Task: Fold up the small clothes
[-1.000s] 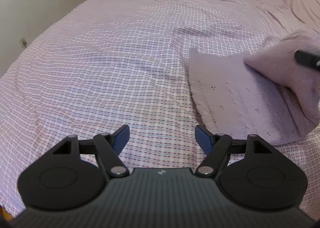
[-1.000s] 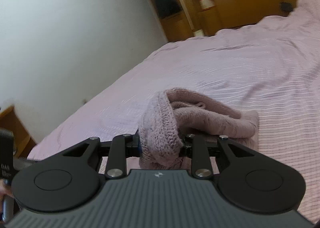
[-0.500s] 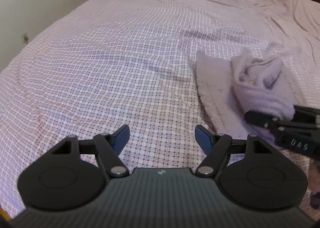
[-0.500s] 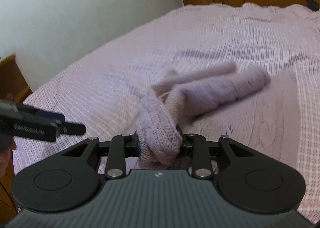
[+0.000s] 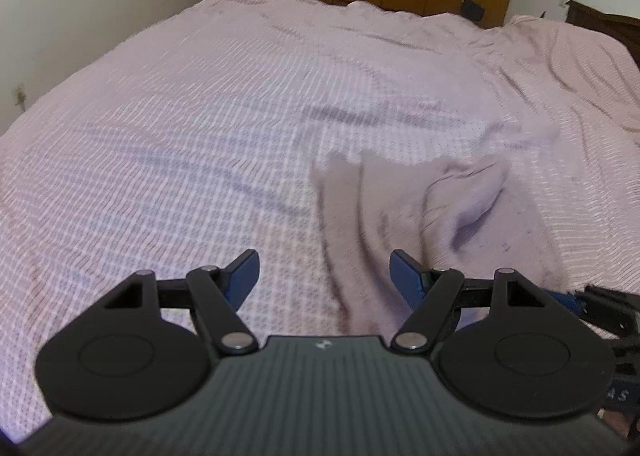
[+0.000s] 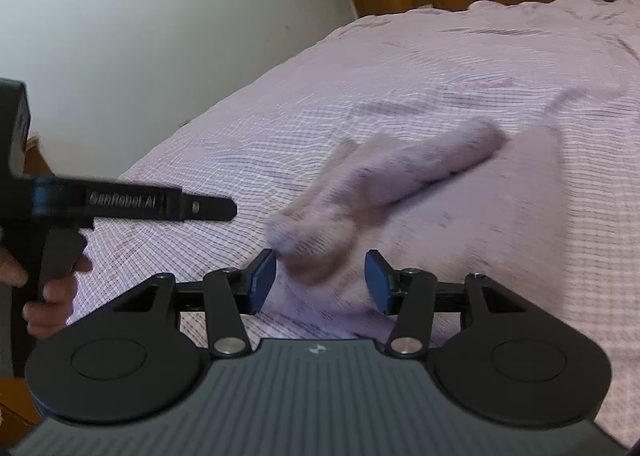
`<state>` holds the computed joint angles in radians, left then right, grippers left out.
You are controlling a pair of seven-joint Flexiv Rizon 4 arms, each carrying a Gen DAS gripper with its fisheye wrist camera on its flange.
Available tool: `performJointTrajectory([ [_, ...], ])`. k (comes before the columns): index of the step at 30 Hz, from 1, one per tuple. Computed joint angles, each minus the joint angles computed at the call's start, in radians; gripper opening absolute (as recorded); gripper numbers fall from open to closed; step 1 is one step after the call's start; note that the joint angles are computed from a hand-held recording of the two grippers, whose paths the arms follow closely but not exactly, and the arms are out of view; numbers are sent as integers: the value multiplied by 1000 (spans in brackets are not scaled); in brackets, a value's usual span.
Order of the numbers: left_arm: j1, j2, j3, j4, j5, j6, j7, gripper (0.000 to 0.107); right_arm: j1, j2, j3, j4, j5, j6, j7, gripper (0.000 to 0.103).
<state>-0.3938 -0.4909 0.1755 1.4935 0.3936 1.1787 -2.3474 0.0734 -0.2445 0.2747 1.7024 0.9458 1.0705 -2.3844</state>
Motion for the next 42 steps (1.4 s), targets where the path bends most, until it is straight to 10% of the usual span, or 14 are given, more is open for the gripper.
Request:
performJointTrajectory([
  [20, -29, -272, -10, -292, -127, 18, 183, 71, -88, -74, 13, 22, -110, 214, 247, 68],
  [21, -33, -281, 0, -296, -125, 32, 180, 65, -93, -84, 21, 15, -106, 214, 247, 68],
  [23, -20, -291, -17, -291, -147, 53, 204, 17, -107, -100, 39, 1, -92, 213, 237, 68],
  [24, -14, -294, -23, -284, -168, 59, 202, 16, -115, -105, 49, -4, -85, 209, 230, 68],
  [33, -33, -249, 55, -174, -236, 160, 71, 25, -132, -125, 82, -21, -54, 214, 185, 69],
  [38, -131, -252, 209, -194, -154, 82, -77, 62, -143, -125, 88, -22, -33, 209, 176, 69],
  [42, -66, -238, 124, -158, -143, 134, -78, 62, -144, -117, 85, -16, -20, 202, 173, 70],
])
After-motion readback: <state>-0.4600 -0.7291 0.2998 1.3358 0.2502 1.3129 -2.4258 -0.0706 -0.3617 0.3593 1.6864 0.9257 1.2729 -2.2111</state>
